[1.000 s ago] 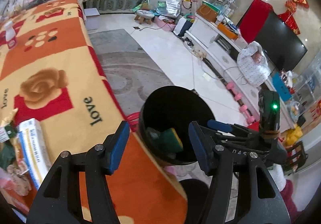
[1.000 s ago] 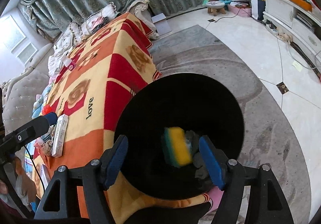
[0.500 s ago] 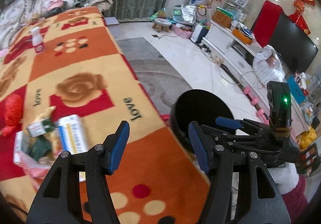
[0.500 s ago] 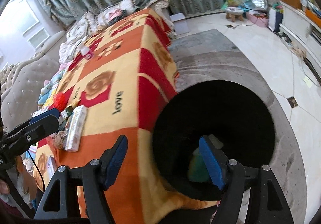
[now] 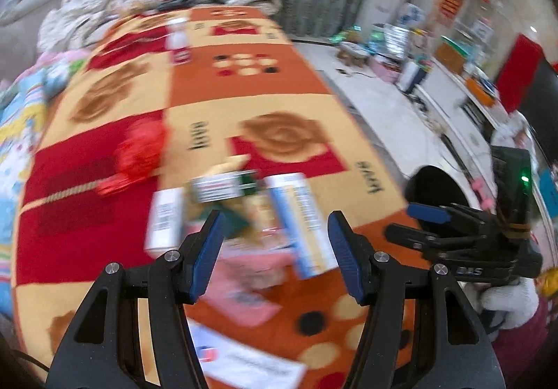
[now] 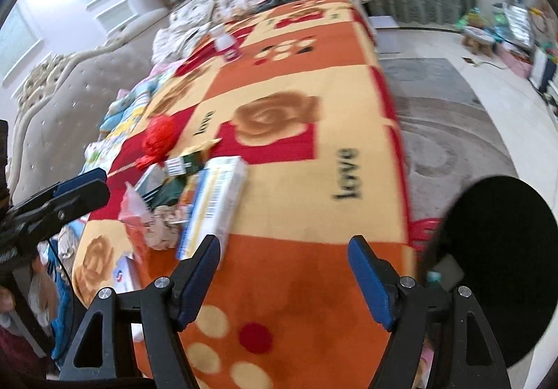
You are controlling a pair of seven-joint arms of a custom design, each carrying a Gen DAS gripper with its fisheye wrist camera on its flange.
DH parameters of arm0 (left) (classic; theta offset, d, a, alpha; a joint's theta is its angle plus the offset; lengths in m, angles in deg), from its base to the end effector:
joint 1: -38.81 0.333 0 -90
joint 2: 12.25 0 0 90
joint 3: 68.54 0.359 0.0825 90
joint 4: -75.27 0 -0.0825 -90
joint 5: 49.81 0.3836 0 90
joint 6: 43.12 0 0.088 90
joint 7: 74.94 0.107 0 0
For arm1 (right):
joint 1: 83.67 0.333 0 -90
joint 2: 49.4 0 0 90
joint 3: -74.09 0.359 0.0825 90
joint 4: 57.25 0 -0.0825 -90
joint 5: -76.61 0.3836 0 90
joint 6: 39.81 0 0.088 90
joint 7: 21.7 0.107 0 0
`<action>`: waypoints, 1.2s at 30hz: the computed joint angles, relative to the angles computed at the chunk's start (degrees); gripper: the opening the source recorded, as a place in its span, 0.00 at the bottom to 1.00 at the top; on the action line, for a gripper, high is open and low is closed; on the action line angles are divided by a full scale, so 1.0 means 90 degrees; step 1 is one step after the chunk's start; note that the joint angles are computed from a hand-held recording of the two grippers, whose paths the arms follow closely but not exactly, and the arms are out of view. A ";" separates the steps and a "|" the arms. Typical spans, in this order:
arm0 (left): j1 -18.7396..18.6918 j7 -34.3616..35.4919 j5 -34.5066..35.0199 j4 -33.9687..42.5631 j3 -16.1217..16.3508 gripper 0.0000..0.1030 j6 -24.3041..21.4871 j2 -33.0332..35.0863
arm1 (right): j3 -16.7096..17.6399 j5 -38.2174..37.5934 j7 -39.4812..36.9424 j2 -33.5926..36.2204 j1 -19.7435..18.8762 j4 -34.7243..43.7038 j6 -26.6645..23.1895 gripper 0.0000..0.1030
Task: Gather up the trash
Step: 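Move both empty tools back over the trash pile on the blanket, then grasp the pink packet with the left tool while the right grasps the beige crumpled cloth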
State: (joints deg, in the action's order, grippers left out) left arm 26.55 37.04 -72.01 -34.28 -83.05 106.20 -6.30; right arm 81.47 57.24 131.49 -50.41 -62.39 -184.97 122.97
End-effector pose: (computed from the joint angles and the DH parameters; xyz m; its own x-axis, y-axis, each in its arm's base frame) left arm 0.5710 -0.2719 0.5513 -0.5729 -0.8049 0.1544 -0.7048 0.3878 -0.5940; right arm 0.4876 0.2867 0.4931 -0.1892 -0.9115 -0.3652 -0.7972 0.3597 -0.4848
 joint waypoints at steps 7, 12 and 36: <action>0.0358 -0.0181 0.0004 -0.0236 0.0248 0.58 -0.0208 -0.0049 | 0.0013 0.0612 -0.0946 0.0821 0.0289 0.0942 -0.0125 0.72; 0.0475 -0.0045 -0.0272 -0.0358 0.0262 0.58 -0.0478 -0.0005 | -0.0035 0.0914 -0.1402 0.1172 0.0501 0.1388 -0.0205 0.72; 0.0622 0.0182 -0.1643 -0.0227 0.0051 0.13 -0.0910 0.0360 | -0.0072 0.1102 -0.1471 0.0944 0.0564 0.1111 -0.0053 0.72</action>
State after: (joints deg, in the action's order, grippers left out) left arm 32.15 38.68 -86.79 -36.33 -82.59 98.02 -3.06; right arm 80.82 67.15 118.25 -41.91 -57.31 -174.98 122.49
